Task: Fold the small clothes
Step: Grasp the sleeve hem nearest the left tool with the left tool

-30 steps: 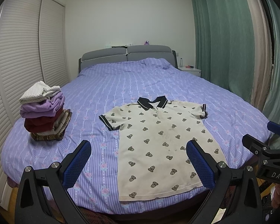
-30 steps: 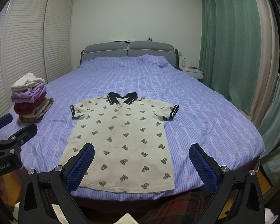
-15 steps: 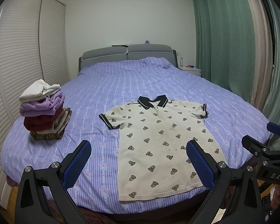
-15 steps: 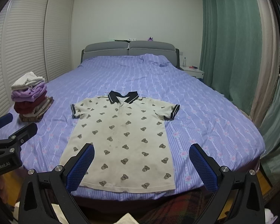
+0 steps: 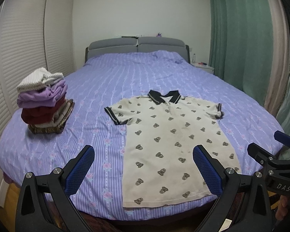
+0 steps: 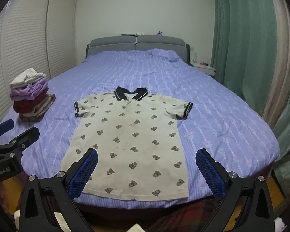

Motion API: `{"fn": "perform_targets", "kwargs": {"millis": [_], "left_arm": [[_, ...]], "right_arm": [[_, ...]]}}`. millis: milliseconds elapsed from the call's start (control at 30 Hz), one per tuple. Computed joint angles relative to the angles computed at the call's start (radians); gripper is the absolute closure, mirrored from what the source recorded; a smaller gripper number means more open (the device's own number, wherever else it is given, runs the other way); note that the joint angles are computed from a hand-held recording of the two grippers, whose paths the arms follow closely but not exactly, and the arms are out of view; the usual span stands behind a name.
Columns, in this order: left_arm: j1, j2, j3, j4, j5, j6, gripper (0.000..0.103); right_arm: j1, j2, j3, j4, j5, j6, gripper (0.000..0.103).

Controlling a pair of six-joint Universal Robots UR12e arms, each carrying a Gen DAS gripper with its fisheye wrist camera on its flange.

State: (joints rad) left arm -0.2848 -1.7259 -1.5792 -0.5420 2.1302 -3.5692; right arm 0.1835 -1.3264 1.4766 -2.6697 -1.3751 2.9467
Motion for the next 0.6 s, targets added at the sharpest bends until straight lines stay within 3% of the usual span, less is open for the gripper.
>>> {"fn": "perform_targets", "kwargs": {"millis": [167, 433, 600], "left_arm": [[0.039, -0.015, 0.010, -0.005, -0.007, 0.015, 0.000], [0.133, -0.055, 0.044, 0.063, -0.085, 0.119, 0.000], [0.183, -0.087, 0.068, 0.084, -0.130, 0.178, 0.011]], "right_arm": [[0.026, 0.066, -0.081, 0.033, -0.009, -0.004, 0.001], [0.067, 0.204, -0.259, 0.074, 0.010, -0.017, 0.001], [0.096, 0.296, -0.389, 0.104, 0.027, -0.012, 0.001]]}}
